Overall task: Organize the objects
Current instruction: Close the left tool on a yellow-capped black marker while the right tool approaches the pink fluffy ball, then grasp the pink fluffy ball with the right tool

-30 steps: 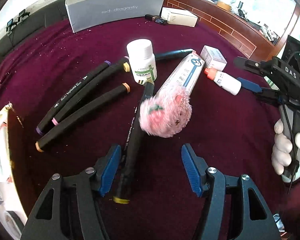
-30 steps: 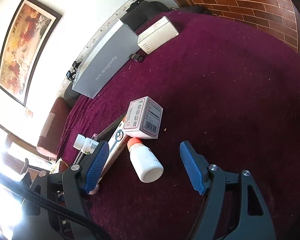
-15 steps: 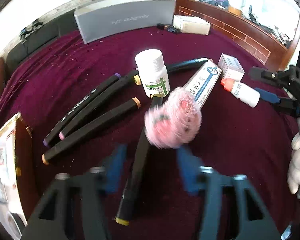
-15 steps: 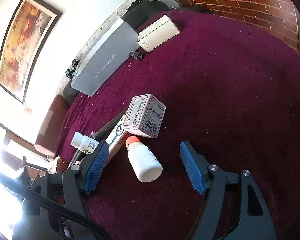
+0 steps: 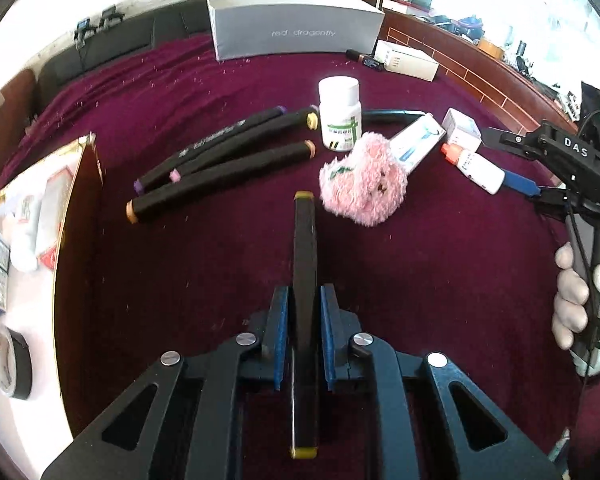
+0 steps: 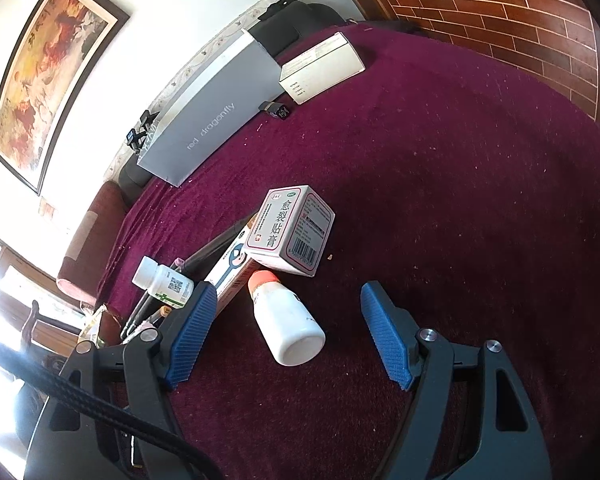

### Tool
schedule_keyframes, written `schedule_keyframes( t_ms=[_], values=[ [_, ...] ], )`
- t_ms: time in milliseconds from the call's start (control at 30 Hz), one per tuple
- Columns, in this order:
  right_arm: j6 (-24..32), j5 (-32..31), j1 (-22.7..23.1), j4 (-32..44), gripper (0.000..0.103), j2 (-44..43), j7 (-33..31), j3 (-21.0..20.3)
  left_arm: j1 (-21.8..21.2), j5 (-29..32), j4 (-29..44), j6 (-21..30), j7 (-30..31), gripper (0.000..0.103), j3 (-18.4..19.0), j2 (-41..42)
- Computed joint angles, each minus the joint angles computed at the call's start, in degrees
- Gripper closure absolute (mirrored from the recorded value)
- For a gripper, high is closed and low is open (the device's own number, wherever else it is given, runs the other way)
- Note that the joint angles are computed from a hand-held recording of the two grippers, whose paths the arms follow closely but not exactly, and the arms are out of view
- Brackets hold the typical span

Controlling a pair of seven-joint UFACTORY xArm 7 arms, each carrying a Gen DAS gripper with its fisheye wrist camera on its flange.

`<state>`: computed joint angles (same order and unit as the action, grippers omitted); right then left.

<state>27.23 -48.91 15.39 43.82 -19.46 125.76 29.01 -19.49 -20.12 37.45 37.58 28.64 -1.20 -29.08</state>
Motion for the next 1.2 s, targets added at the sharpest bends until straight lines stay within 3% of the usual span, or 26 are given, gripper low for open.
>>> schedule_keyframes(
  t_ms=[33,100,133,167,267,367,400,467,600,667,767,833,967,1100,1200],
  values=[
    [0.35,0.07,0.07,0.18,0.029,0.14,-0.27,0.02,-0.26,-0.17,-0.4,-1.28,-0.46,0.079,-0.65,0.07],
    [1.66,0.4,0.44,0.87,0.029,0.72,-1.19,0.06,-1.21,-0.42,-2.0,-4.18,-1.13,0.056,-1.76,-0.46],
    [2.67,0.72,0.8,1.44,0.029,1.19,-1.97,0.02,-0.95,1.18,-3.47,-6.52,-2.37,0.055,-3.58,-1.14],
    [3.73,1.02,1.25,2.04,0.029,1.7,-2.76,-0.08,-0.9,2.43,-4.54,-7.96,-3.29,0.056,-4.33,-1.99],
    [5.73,1.41,2.6,3.11,0.028,2.67,-4.18,-0.85,-3.11,0.32,-3.63,-4.83,-2.8,0.092,-0.19,-2.46],
    [7.16,2.09,3.69,3.87,0.029,3.31,-5.46,-1.53,-3.53,-3.19,-4.18,-1.04,-0.13,0.092,3.85,-5.84],
    [9.89,3.29,6.37,5.14,0.03,4.23,-7.06,-3.4,-3.15,-3.71,-4.63,-0.16,0.59,0.092,4.62,-7.52],
    [17.94,7.36,7.3,9.46,0.03,5.66,-12.15,-1.66,-2.37,-5.33,-5.02,2.87,2.13,0.092,7.19,-11.05],
    [20.21,3.26,10.8,16.39,0.03,7.18,-15.09,-0.38,-0.48,-8.76,-5.48,7.58,5.54,0.091,11.73,-16.68],
    [17.62,3.69,12.74,20.78,0.03,11.07,-19.25,-1.51,0.48,-10.94,-5.56,9.87,6.86,0.091,14.02,-18.68],
    [7.25,6.16,14.54,22.62,0.03,16.58,-20.26,-4.97,2.54,-13.12,-5.49,12.72,8.6,0.091,16.61,-20.77],
    [4.66,7.13,15.67,24.51,0.03,20.63,-19.99,-6.61,4.39,-13.48,-5.34,14.31,9.72,0.091,17.62,-21.78],
    [4.62,6.83,18.53,29.12,0.035,26.3,-18.86,-9.55,7.93,-13.43,-4.67,16.52,12.19,0.091,19.82,-22.89],
    [15.1,7.98,22.32,37.88,0.037,31.57,-23.4,-11.94,10.31,-14.4,-3.66,17.37,14.73,0.091,21.88,-22.39],
    [19.99,11.19,24.34,43.49,0.043,35.72,-26.78,-13.64,11.23,-16.19,-3.03,18.26,16.07,0.091,23.8,-21.11]
  ],
)
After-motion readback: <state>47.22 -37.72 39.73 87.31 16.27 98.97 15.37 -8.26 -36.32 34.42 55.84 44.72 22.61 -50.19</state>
